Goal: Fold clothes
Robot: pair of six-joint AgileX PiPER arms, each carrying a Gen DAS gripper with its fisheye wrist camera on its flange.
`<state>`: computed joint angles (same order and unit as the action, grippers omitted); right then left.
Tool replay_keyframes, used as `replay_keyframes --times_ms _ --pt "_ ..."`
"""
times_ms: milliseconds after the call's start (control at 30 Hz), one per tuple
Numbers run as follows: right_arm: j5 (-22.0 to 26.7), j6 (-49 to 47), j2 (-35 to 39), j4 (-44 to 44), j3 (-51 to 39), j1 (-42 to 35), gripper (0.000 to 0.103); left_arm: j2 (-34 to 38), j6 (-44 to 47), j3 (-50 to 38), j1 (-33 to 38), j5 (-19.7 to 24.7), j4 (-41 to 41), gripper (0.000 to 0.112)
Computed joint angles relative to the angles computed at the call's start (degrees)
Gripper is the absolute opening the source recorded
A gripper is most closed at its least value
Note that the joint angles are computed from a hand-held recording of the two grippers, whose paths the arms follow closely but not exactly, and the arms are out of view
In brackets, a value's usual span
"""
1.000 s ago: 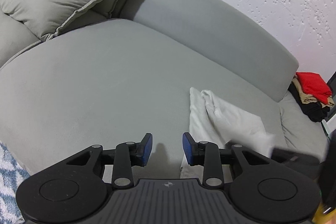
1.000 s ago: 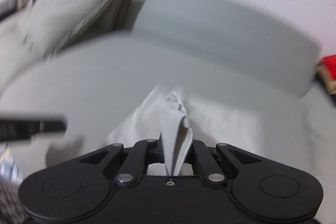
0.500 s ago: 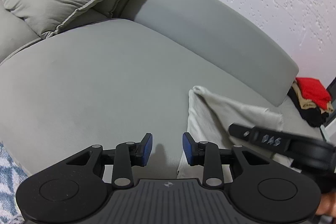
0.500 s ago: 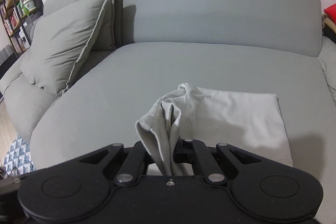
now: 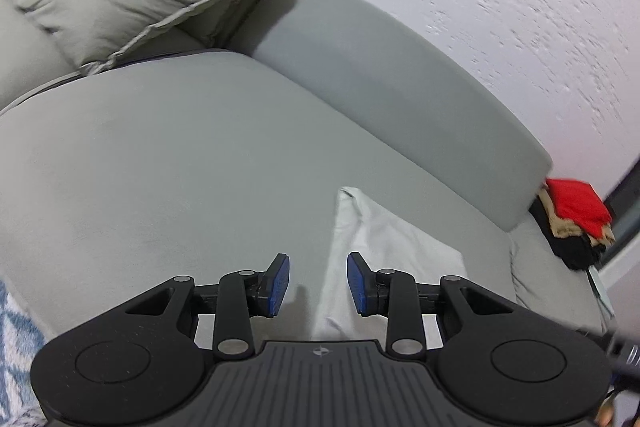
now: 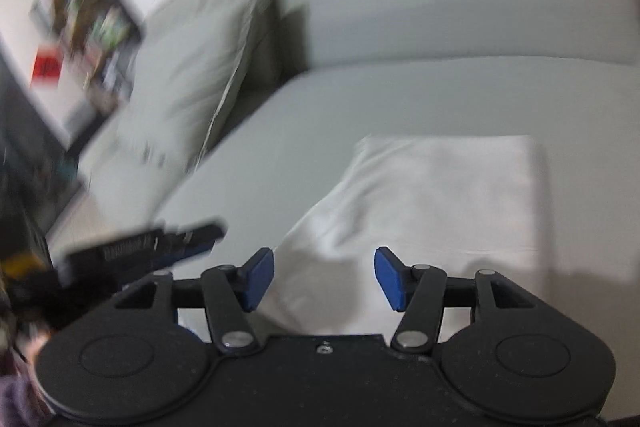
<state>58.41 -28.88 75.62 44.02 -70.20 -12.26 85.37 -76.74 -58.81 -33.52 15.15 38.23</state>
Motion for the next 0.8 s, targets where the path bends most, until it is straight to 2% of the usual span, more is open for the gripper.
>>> replay_keyframes --times_ms 33,100,133,167,267,333,433,533,567,667,733,800 --pt "-0.2 -0.7 -0.7 0.5 0.3 -3.0 0.053 0.4 1.4 -0.4 -0.5 -0.6 -0.1 0.025" --pt "-1.7 -1.2 -1.8 -0.4 1.0 -7.0 0.044 1.9 7.1 -2.4 -2.2 -0.7 -1.5 0.015" --pt "-2.1 -1.2 -1.8 -1.5 1.3 -8.0 0.027 3.6 11.9 -4.7 -3.5 0.9 -3.6 0.013" --pt "-1.8 -1.6 -1.5 -2.0 1.5 -8.8 0.018 5.3 15.4 -7.1 -4.9 3.0 -4.4 0.013" --pt "-4.0 -4.0 -0.9 -4.1 3.5 -6.1 0.016 12.5 16.4 -16.2 -10.1 16.4 0.4 0.009" --pt "-7.2 -5.0 -0.3 -7.3 5.0 -1.9 0.016 15.7 19.3 -20.2 -10.7 22.7 -2.0 0.006" --pt "-8.5 -4.8 -0.6 -12.2 8.1 0.3 0.016 20.6 22.5 -26.4 -11.3 31.6 -4.2 0.009" --pt "-7.2 -11.0 -5.3 -10.5 12.8 -3.6 0.014 18.1 21.1 -23.4 -11.5 31.2 -3.2 0.01" --pt "-5.4 -13.9 -6.9 -9.0 13.7 -6.1 0.014 16.7 20.3 -21.9 -11.3 30.3 -3.1 0.01" --pt "4.0 -21.3 -8.3 -3.7 12.3 -16.5 0.014 11.8 16.9 -17.5 -10.7 26.2 -2.9 0.01" --pt "8.8 -23.5 -7.5 -0.3 10.3 -21.7 0.015 9.2 13.0 -15.0 -11.3 22.8 0.9 0.01" --pt "9.0 -24.0 -5.4 3.1 8.5 -23.2 0.016 9.1 10.6 -15.9 -12.7 22.1 5.1 0.01"
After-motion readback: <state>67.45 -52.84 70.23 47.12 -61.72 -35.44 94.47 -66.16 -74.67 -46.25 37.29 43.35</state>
